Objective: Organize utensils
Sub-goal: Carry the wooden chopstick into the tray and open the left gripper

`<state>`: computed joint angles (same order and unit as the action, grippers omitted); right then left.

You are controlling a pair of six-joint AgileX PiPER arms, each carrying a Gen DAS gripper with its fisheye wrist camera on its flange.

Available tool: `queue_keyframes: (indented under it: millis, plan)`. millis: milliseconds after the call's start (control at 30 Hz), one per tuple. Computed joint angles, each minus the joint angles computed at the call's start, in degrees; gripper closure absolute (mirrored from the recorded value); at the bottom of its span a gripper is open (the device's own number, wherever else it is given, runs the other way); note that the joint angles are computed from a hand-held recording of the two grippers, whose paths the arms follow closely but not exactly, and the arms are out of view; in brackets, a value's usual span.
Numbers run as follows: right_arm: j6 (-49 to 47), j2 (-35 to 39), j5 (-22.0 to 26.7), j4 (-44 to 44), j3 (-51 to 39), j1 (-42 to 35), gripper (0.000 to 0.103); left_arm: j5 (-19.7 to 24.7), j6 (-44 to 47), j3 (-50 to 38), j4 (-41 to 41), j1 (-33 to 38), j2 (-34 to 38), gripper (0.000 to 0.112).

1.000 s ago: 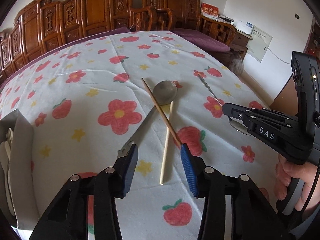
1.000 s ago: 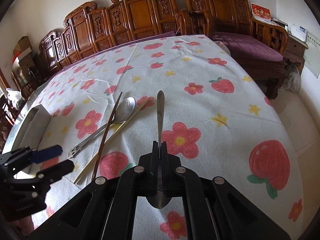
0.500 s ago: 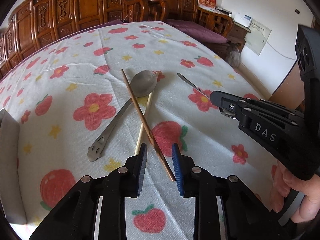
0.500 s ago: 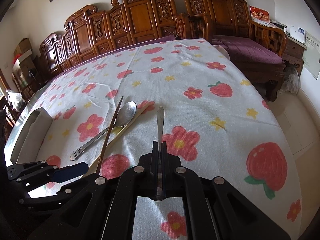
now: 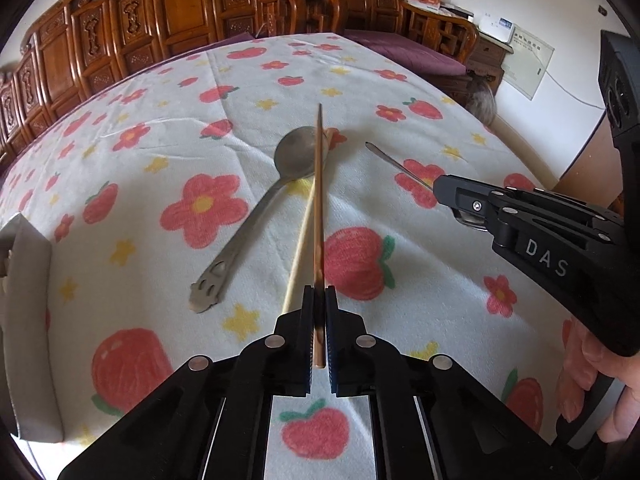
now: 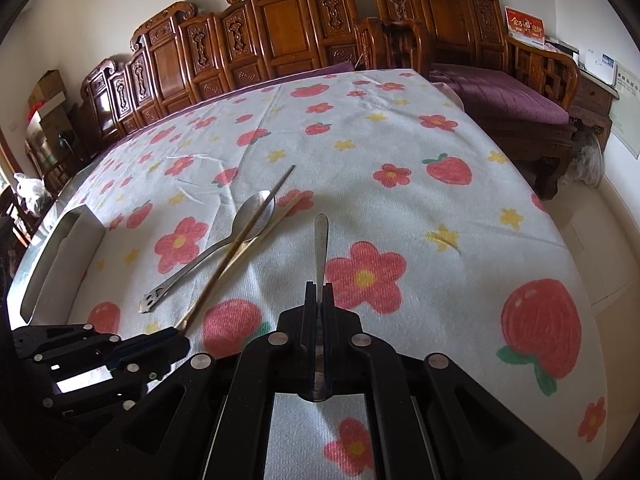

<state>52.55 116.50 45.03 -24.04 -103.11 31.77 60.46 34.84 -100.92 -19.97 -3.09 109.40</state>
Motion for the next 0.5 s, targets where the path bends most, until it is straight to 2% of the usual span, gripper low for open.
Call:
queue_keyframes:
  millis: [500]
  plan:
    - [-0.1, 0.8, 1.9, -3.0, -3.8, 2.9, 0.1, 4.2, 5.4, -5.5, -4.0, 9.3, -3.2, 0.108]
